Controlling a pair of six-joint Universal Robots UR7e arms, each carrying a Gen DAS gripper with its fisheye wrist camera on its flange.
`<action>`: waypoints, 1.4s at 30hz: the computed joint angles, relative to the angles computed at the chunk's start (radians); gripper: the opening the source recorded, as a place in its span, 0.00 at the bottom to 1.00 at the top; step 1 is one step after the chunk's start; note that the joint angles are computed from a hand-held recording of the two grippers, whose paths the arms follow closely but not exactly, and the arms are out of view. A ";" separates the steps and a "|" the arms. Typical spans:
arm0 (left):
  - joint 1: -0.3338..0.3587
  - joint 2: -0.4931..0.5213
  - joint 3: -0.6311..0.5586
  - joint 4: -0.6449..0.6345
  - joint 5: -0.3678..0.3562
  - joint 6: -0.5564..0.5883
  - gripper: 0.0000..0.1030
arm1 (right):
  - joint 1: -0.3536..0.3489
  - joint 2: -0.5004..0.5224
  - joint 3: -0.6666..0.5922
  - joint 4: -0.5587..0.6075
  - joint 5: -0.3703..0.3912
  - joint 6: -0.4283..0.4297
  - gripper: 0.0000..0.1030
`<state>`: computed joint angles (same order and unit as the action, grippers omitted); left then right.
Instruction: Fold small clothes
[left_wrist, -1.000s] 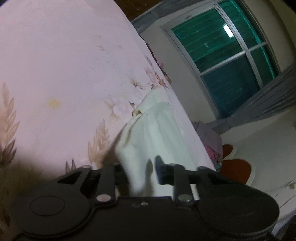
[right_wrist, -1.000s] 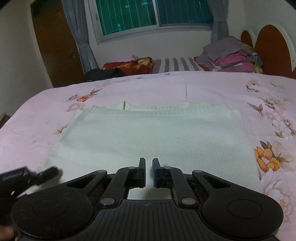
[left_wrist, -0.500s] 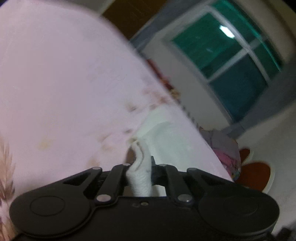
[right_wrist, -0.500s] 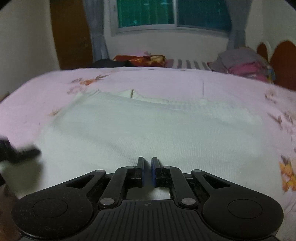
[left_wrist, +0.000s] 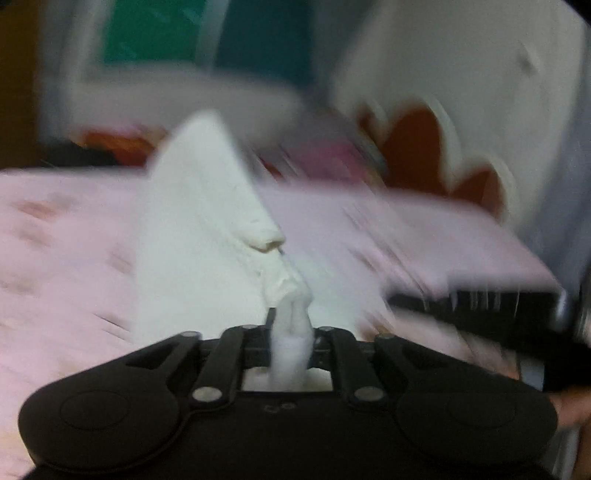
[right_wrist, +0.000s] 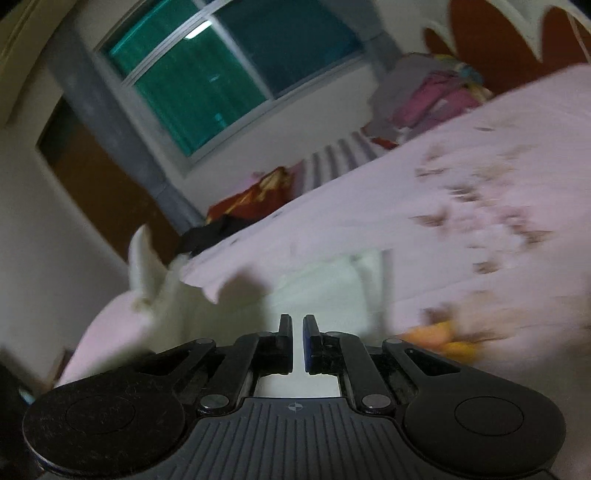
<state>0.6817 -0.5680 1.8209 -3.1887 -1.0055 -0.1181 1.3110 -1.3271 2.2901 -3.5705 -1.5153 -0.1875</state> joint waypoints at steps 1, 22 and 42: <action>0.002 0.020 -0.035 0.092 -0.053 -0.013 0.35 | -0.027 -0.037 0.011 0.027 0.025 -0.001 0.07; 0.160 -0.082 -0.001 0.099 0.024 -0.117 0.35 | -0.036 -0.009 -0.080 0.337 0.066 -0.047 0.36; 0.209 -0.054 -0.103 0.149 -0.077 0.142 0.28 | 0.039 0.118 -0.161 0.280 -0.093 -0.066 0.13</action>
